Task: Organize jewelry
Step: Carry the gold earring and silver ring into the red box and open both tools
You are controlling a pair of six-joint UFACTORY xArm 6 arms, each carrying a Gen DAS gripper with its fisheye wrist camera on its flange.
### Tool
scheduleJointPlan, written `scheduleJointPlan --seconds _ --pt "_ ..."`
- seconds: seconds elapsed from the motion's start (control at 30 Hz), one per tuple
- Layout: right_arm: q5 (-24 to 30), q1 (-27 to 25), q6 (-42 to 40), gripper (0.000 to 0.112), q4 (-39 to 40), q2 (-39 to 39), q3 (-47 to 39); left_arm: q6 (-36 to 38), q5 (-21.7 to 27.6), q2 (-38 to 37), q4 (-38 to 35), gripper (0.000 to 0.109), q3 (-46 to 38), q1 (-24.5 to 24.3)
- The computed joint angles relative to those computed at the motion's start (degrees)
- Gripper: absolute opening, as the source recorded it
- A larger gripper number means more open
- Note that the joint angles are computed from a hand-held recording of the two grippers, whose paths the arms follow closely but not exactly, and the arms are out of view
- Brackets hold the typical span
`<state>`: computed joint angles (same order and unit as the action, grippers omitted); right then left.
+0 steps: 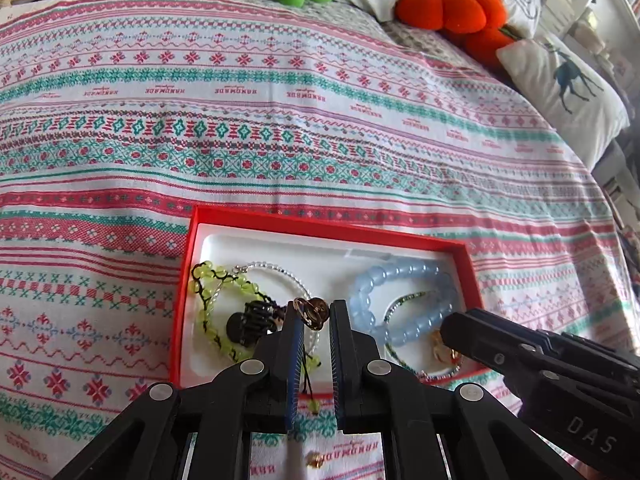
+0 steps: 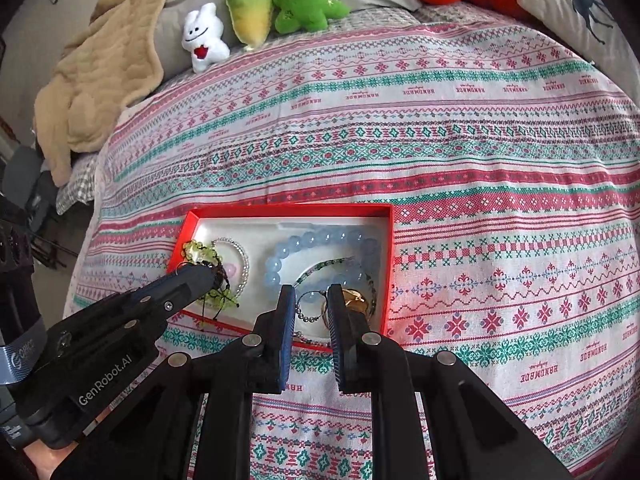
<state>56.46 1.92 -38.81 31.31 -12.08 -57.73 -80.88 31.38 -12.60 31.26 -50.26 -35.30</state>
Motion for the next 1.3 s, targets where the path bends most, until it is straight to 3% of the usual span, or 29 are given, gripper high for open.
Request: scheduleJointPlan --seconds 0.17,0.3,0.5,0.97,1.13,1.3 --pt "0.79 -0.77 1.19 0.018 0.1 2.16 -1.77 -1.76 -0.47 1.64 1.18 0.008 -0.98 0.59" --pt "1.25 -1.39 1.1 0.017 0.49 2.85 -2.51 -1.55 0.31 2.11 1.61 0.022 -1.83 0.23" --pt "1.94 -1.91 0.75 0.018 1.66 3.22 -3.23 -2.06 1.9 0.45 2.96 0.029 -1.69 -0.8" --pt "3.0 0.25 -2.75 0.019 3.83 6.22 -5.53 -3.47 10.72 -4.79 3.77 0.047 0.72 -3.9" --pt "4.1 0.05 -3.95 0.039 3.55 4.75 -4.98 -3.96 12.52 -6.63 2.89 0.057 2.02 -4.9" --pt "4.02 -1.14 -6.25 0.041 1.96 2.01 -3.33 -5.22 14.99 -7.94 2.62 0.069 2.55 -7.1"
